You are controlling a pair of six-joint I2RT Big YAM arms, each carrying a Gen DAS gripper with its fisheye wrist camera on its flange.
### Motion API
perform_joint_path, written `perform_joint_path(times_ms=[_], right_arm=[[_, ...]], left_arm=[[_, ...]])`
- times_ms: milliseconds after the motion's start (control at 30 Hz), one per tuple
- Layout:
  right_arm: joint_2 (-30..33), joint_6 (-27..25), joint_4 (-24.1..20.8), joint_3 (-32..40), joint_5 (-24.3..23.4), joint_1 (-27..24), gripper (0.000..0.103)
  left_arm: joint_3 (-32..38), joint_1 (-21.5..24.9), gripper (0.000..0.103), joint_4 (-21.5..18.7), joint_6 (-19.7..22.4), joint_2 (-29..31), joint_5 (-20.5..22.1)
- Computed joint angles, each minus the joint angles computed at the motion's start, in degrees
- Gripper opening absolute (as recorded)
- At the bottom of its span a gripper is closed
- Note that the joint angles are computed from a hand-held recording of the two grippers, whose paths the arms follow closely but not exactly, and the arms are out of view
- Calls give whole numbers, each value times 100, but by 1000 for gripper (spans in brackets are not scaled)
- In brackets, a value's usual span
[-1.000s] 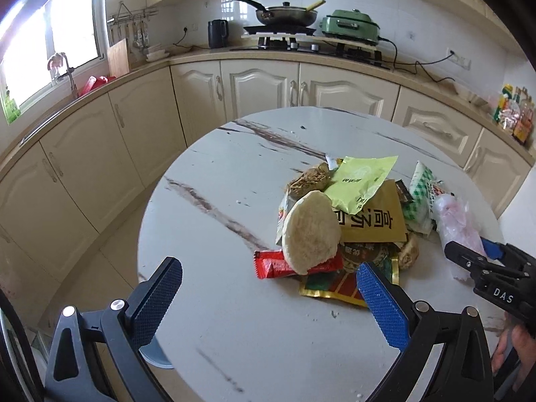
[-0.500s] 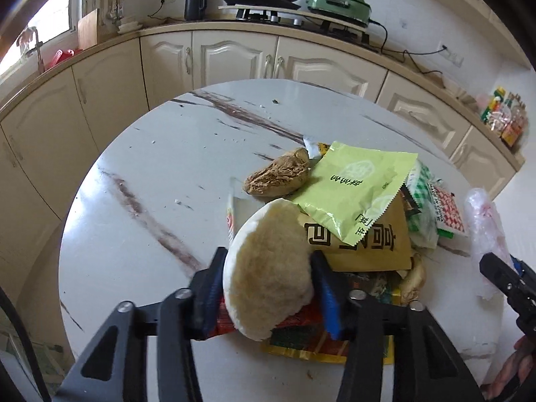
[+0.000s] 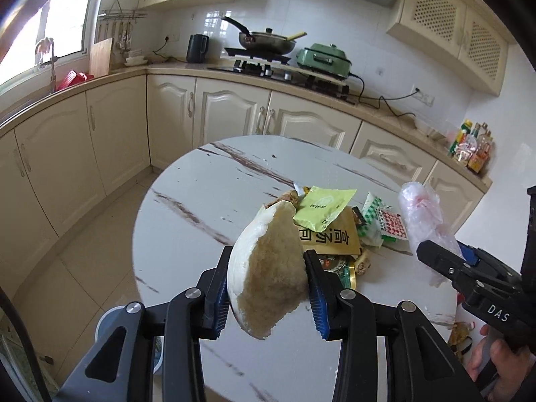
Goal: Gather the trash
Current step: 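Carry the bun and bag over the blue bin and open both tools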
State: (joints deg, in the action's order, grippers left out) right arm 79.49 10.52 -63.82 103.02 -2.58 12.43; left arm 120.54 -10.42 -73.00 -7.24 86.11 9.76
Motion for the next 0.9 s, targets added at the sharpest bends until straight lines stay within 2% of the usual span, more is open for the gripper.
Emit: perform_joint_path(times_ms=[167, 333, 467, 533, 667, 900], right_arm=[[155, 34, -53, 349, 183, 758, 55], [623, 101, -13, 783, 85, 1681, 55], [1247, 53, -54, 1285, -165, 2335, 55], [1640, 5, -115, 1585, -319, 2602, 55], [2431, -81, -357, 2095, -497, 2930, 56], [3731, -131, -836, 2767, -609, 2950, 56]], left_arm=[[-816, 715, 37, 118, 197, -843, 252], [-1502, 1797, 37, -24, 584, -1515, 481], [-1911, 2681, 37, -175, 855, -1775, 643], [-2129, 3086, 37, -261, 976, -1828, 675], [-2459, 3584, 37, -412, 1109, -1764, 766], [-2884, 3781, 37, -393, 1187, -1073, 677]])
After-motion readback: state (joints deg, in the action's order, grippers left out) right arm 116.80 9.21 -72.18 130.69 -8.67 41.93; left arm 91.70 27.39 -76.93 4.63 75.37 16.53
